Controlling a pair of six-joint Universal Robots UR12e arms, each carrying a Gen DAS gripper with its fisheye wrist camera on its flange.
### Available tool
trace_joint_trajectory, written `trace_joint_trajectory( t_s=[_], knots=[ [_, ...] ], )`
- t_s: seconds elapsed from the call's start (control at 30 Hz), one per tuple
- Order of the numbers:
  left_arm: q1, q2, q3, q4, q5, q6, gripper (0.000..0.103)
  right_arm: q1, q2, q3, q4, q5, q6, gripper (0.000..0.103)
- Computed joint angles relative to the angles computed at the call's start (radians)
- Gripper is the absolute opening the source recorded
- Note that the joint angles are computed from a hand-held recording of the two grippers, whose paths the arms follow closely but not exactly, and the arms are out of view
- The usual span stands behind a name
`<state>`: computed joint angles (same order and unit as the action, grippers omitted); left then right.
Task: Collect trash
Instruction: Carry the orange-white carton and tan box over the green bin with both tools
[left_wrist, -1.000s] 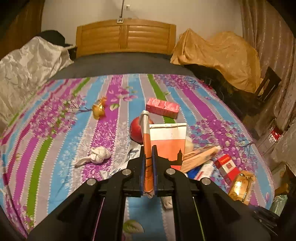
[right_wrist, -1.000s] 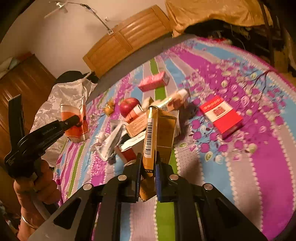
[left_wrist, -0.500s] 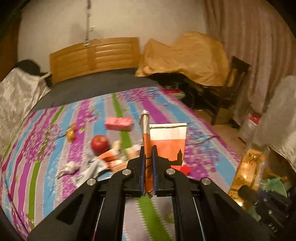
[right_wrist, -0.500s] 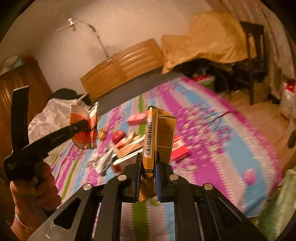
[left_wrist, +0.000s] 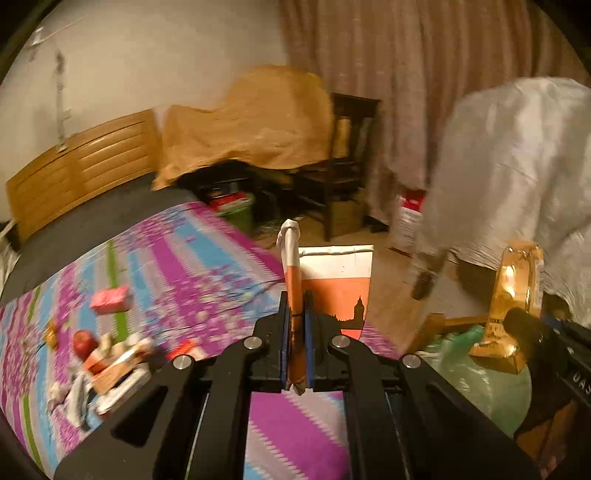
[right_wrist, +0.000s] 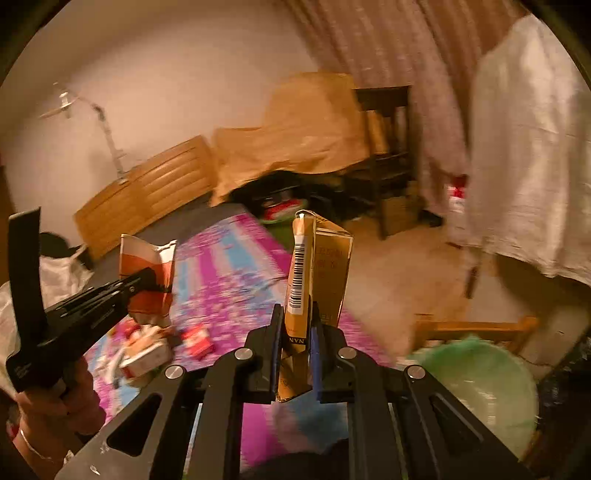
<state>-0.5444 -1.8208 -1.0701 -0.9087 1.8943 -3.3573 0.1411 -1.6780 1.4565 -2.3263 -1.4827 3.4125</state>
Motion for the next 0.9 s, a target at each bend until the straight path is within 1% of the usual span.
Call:
trace_joint_trajectory(
  t_s=[0.13, 0.17, 0.23, 0.27, 0.3, 0.4, 0.5, 0.63, 0.77, 0.9],
  knots=[
    [-0.037, -0.057, 0.062, -0.002, -0.047, 0.054, 0.006, -0.051, -0.021, 0.014, 0.02, -0.035, 0.019, 0.014],
    [-0.044, -0.068, 0.076, -0.005, -0.055, 0.064, 0.006, -0.061, -0.026, 0.013, 0.029, -0.056, 0.009, 0.014],
    [-0.058, -0.095, 0.106, -0.012, -0.072, 0.082, 0.006, -0.066, -0.028, 0.017, 0.034, -0.089, -0.017, 0.014],
    [-0.065, -0.107, 0.119, -0.013, -0.08, 0.09, 0.006, -0.078, -0.035, 0.02, 0.046, -0.093, -0.031, 0.014],
    [-0.071, -0.119, 0.133, -0.016, -0.089, 0.1, 0.006, -0.08, -0.031, 0.016, 0.053, -0.099, -0.032, 0.014],
    [-0.088, -0.15, 0.171, -0.034, -0.104, 0.115, 0.006, -0.107, -0.044, 0.032, 0.078, -0.124, -0.027, 0.014],
    [-0.098, -0.168, 0.191, -0.044, -0.111, 0.137, 0.006, -0.128, -0.051, 0.05, 0.098, -0.15, -0.013, 0.014],
    [-0.112, -0.189, 0.212, -0.067, -0.121, 0.164, 0.006, -0.14, -0.059, 0.071, 0.128, -0.183, -0.017, 0.015],
    [-0.12, -0.204, 0.225, -0.091, -0.134, 0.183, 0.006, -0.165, -0.076, 0.108, 0.155, -0.162, -0.011, 0.014],
    [-0.127, -0.216, 0.227, -0.105, -0.166, 0.209, 0.006, -0.177, -0.094, 0.139, 0.181, -0.153, 0.002, 0.014]
  ],
)
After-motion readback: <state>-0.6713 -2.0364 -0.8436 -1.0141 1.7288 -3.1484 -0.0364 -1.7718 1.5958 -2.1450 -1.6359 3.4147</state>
